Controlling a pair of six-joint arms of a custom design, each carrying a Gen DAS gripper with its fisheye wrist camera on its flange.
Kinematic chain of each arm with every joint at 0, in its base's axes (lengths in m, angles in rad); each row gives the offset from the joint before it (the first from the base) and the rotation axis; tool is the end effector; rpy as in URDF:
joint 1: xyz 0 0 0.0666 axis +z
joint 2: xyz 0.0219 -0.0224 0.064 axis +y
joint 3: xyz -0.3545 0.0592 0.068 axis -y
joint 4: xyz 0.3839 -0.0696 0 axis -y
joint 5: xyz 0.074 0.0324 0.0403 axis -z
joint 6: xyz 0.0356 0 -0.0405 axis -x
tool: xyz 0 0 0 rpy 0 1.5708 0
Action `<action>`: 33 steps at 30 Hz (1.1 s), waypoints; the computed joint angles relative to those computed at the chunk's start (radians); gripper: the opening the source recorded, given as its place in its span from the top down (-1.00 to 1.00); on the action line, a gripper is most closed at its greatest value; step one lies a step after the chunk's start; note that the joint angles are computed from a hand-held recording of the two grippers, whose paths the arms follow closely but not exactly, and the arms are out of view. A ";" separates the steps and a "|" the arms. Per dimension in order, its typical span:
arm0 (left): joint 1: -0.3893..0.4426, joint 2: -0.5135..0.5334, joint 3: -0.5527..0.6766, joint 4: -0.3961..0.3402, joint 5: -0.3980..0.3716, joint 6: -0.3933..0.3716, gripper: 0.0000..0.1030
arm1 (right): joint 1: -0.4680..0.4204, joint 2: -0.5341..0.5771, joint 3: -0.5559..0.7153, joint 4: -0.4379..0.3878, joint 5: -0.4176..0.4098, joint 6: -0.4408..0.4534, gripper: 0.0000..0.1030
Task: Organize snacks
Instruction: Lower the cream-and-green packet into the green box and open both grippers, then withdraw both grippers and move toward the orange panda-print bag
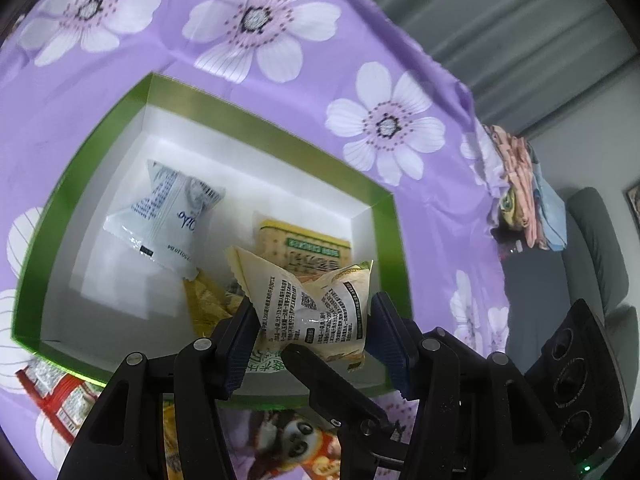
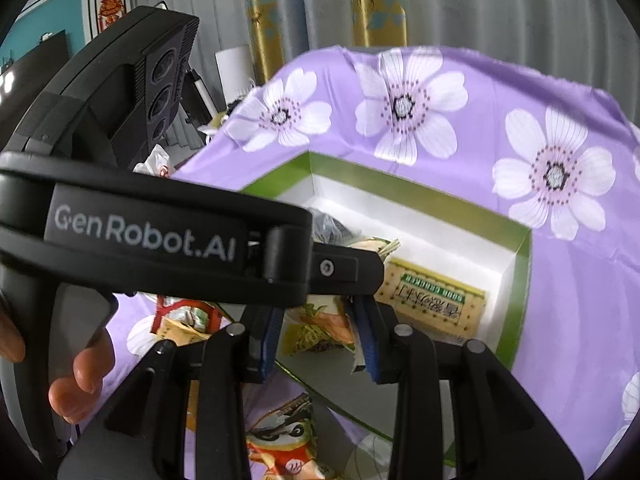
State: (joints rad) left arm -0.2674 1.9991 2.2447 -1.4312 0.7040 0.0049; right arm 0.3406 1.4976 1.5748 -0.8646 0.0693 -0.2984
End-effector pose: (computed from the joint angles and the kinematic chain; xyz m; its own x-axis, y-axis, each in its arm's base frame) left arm 0.6122 -0.1920 0.4244 -0.8959 0.2416 -0.3728 0.4316 0.6721 -0.6017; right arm 0.4946 0.1722 0.4410 -0.7227 0.0550 -0.6889 -0.0782 0.9839 0.1606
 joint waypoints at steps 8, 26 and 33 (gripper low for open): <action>0.002 -0.004 -0.031 0.025 -0.007 -0.003 -0.10 | -0.002 0.023 0.019 -0.019 0.005 -0.012 0.20; 0.045 -0.171 -0.210 0.112 -0.060 -0.010 -0.73 | 0.074 -0.118 -0.042 -0.094 0.216 -0.167 -0.43; 0.081 -0.319 -0.391 0.162 -0.102 -0.036 -0.76 | 0.150 -0.228 -0.098 -0.127 0.302 -0.280 -0.67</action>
State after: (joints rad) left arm -0.1861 1.6803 1.8535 -1.2695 0.6019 -0.0308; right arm 0.4906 1.2701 1.4767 -0.9914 0.3710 -0.5787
